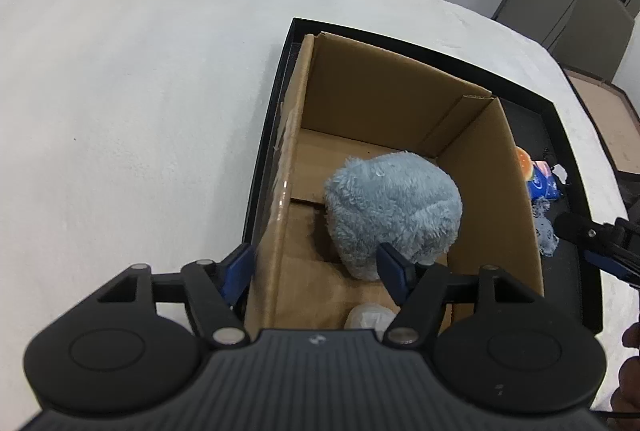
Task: Organize soft objects
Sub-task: 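Release the box with the left gripper and move right gripper to denim plush, then grasp the denim plush with the right gripper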
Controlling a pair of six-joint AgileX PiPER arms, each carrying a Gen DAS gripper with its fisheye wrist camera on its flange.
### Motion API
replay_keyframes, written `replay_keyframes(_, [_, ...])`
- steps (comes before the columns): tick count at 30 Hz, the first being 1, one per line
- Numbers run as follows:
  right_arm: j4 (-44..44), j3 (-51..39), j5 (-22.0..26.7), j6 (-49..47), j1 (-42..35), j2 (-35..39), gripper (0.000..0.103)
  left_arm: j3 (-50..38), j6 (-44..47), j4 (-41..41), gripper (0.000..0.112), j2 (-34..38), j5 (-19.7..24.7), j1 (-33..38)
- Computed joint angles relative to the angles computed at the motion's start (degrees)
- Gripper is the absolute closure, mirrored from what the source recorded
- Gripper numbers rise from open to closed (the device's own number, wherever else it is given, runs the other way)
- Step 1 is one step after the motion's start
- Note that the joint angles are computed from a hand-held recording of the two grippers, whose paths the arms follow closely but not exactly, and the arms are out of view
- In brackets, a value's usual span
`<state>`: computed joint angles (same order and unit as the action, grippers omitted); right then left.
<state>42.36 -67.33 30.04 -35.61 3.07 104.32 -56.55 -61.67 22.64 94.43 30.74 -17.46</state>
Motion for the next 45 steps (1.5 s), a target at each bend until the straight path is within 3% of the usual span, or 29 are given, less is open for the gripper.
replay_keyframes(6, [-0.2,-1.8,0.7,-1.1,-3.1,2.8,0.014,-3.6,-3.1,1.9,0.037,2.2,3.3,-1.2])
replay_keyframes(15, [-1.5,-6.0,-0.8,-3.2,-6.4,8.2,0.016,-6.5,-7.0,5.1,0.031,4.4,4.3,-1.5])
replay_keyframes(21, [-2.2,-9.3,0.7,-3.1,-6.2,11.7,0.023,-8.5,-8.0,6.0,0.029,5.5,5.3,-1.1])
replay_keyframes(28, [-4.2,-11.7,1.8,-1.5,-4.1,15.2,0.040,-8.1,-9.5,6.7,0.028,5.0,5.1,-0.9])
replay_keyframes(33, [-4.1,-11.5,-0.1,-2.0,-3.2,15.3,0.040,-6.8,-9.8,6.7,0.028,3.9,4.7,-0.9])
replay_keyframes(36, [-5.7,-11.3,-0.9,-1.1,-2.7,14.9,0.057,-6.2,-9.6,6.3,0.028,3.4,4.3,-0.7])
replay_keyframes(39, [-7.8,-12.3,0.5,2.4,-2.5,14.8,0.064,-5.8,-8.9,5.7,0.028,3.0,4.0,-0.1])
replay_keyframes(45, [-8.6,-10.3,0.0,3.3,-2.8,12.0,0.064,-4.4,-8.0,4.5,0.028,1.5,3.5,0.6])
